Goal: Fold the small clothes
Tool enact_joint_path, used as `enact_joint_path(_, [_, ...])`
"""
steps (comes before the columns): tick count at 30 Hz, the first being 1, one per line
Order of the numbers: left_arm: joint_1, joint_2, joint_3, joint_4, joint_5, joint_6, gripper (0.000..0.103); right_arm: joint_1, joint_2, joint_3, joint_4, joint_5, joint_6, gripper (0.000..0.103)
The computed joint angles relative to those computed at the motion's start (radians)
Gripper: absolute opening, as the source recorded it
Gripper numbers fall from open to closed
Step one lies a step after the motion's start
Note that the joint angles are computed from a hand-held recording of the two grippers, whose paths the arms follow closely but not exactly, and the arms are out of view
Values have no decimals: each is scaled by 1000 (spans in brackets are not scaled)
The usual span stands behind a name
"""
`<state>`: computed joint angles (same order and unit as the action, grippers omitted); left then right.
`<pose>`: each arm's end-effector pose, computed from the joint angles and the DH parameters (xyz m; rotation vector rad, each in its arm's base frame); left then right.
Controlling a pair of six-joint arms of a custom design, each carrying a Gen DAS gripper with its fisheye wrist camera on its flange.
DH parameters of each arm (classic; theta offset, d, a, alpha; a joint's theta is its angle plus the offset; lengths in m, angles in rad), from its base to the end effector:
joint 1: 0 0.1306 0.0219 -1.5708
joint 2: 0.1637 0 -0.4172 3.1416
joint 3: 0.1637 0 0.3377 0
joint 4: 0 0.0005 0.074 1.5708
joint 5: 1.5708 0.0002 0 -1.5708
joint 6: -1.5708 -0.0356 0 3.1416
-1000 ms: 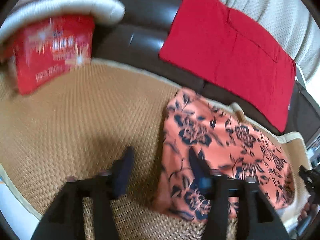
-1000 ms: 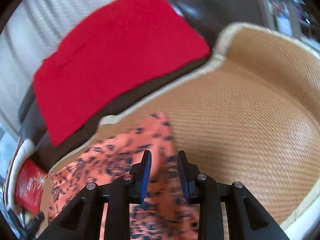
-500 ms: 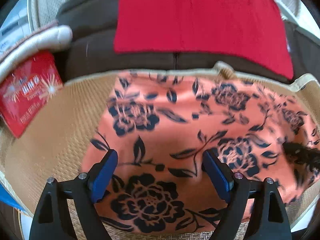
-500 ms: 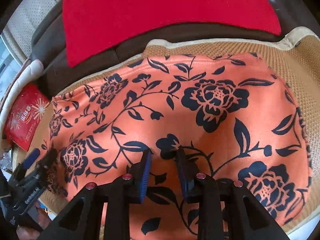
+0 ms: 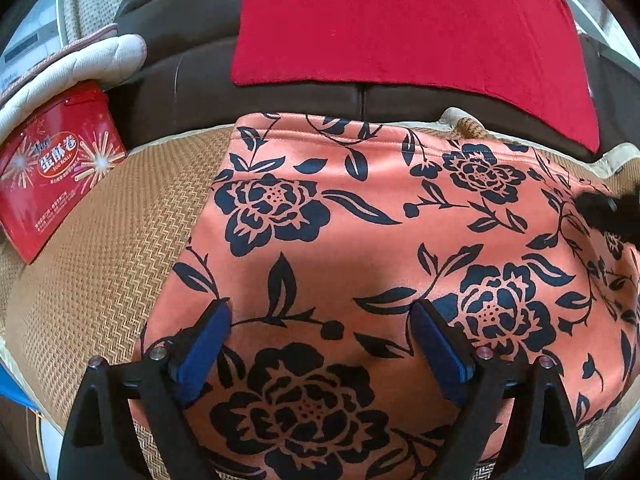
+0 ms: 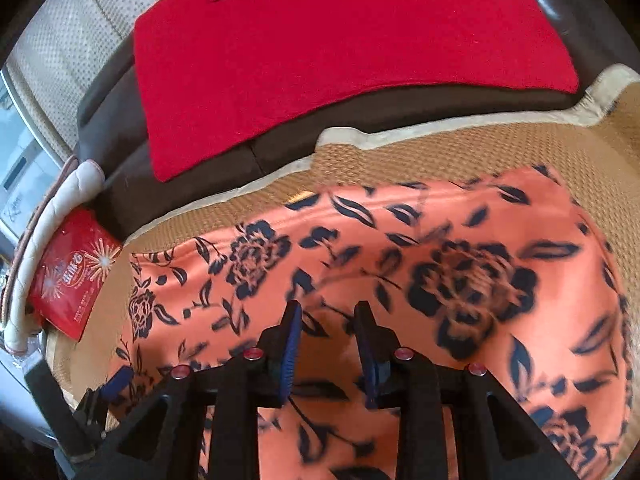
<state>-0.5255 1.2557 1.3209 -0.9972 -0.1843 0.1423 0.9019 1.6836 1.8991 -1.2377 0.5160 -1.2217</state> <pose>0.3151 -0.1758 0.4774 0.3979 2.4490 -0.0523 0.3368 0.3969 0.5145 0.5628 2.3606 0.2835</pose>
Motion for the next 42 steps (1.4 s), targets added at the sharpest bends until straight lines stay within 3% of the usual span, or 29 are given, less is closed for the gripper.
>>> enact_joint_path(5, [0,2,-2,7,-1,-5,93,-42,83,74,60,-32,90,32])
enact_joint_path(8, [-6,3,-4,4,-15,-2,95,-80,165,148,-16,-109,109,36])
enact_joint_path(9, [-6,4,-5,5,-17,-3,96,-78,165,145,2,-79,119,44])
enact_joint_path(10, [-6,6,-5,5,-17,-3,97,-83,163,143,17,-100,127,57])
enact_joint_path(12, [-1,10,-2,2,-10,-2,98,-84,160,141,40,-120,148,61])
enact_joint_path(16, [10,20,13,-22,8,17,98,-69,185,194,-19,-90,155,61])
enact_joint_path(19, [22,30,48,-86,37,57,98,-45,126,124,69,-59,115,60])
enact_joint_path(20, [29,34,66,-123,50,64,98,-34,108,105,86,-46,103,58])
enact_joint_path(22, [39,23,90,-171,63,66,98,-6,77,83,94,-1,95,44])
enact_joint_path(24, [53,-18,81,-166,31,101,98,27,58,78,67,21,82,43])
enact_joint_path(30, [155,-81,56,-222,77,260,98,94,3,26,34,25,10,43])
enact_joint_path(34, [206,-48,31,-308,171,299,98,121,-6,-22,29,-8,-36,43])
enact_joint_path(37, [183,-55,33,-286,132,263,98,125,21,-20,-20,-84,-58,44])
enact_joint_path(39, [190,-67,32,-275,161,253,98,131,46,11,-69,-68,-39,44])
enact_joint_path(42, [249,-99,10,-246,258,274,98,122,14,-43,-10,-88,-55,44])
